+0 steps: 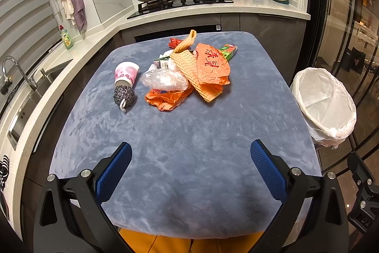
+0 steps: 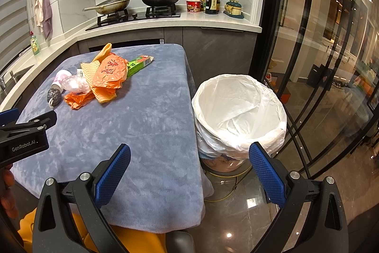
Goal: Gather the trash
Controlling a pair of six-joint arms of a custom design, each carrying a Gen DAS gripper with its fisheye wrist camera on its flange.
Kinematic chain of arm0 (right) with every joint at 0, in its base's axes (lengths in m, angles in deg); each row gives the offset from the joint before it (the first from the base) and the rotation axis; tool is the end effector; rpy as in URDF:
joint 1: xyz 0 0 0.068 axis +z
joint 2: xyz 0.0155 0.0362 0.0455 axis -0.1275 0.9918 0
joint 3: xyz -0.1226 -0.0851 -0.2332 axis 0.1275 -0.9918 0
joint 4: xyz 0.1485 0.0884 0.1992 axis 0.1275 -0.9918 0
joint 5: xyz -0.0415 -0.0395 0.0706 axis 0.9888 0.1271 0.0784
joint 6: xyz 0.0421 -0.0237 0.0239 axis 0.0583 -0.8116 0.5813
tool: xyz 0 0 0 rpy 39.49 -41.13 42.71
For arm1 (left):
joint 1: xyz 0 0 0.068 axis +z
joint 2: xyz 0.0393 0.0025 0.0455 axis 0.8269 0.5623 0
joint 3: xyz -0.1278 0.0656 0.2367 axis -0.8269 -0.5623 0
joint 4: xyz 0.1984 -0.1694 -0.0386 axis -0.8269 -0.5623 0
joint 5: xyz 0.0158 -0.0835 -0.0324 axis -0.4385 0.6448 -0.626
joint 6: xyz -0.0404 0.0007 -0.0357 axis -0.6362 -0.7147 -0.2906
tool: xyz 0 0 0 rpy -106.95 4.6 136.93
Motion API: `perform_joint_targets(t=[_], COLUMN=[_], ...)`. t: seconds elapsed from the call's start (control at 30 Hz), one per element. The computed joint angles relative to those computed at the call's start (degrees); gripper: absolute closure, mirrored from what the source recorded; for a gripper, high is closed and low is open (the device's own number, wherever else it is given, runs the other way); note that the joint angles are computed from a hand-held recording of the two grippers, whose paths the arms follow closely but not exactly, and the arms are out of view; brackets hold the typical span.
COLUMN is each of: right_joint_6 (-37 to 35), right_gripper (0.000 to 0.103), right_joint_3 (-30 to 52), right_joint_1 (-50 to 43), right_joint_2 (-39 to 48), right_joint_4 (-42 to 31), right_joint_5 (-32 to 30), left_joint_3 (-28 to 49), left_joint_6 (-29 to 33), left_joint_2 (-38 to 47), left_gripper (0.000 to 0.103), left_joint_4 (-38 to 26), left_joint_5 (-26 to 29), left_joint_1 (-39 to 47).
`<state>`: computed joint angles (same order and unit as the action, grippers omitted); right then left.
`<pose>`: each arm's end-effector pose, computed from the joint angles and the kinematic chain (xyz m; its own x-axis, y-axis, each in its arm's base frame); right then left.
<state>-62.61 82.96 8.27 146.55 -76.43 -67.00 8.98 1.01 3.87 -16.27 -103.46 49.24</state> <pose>0.3129 0.0955 0.2501 -0.5657 -0.4064 -0.7175 -0.5663 0.8239 -0.0202 0.2130 -0.0037 0.2508 -0.6213 -0.4002 -0.6736 -0.6474 0.7465 0.1537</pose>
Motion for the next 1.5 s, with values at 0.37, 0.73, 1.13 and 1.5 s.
perform_joint_targets(t=[0.37, 0.73, 1.13, 1.5], right_joint_6=[0.0, -0.4, -0.2, 0.0], right_gripper=[0.007, 0.007, 0.007, 0.007], right_joint_3=[0.2, 1.0, 2.3, 2.3], right_joint_1=[0.1, -0.1, 0.2, 0.6], right_joint_2=[0.2, 0.7, 2.6, 2.9], right_joint_4=[-0.2, -0.4, 0.1, 0.4], right_joint_5=[0.2, 0.0, 0.4, 1.0], left_joint_3=[0.5, 0.8, 0.9, 1.0], left_joint_6=[-0.3, 1.1, 1.3, 1.4], left_joint_2=[0.9, 2.3, 2.6, 2.9], left_gripper=[0.007, 0.007, 0.007, 0.007], left_joint_4=[0.3, 2.1, 2.6, 2.8], left_joint_5=[-0.1, 0.7, 0.8, 0.9], left_joint_1=[-0.3, 0.6, 0.7, 0.8])
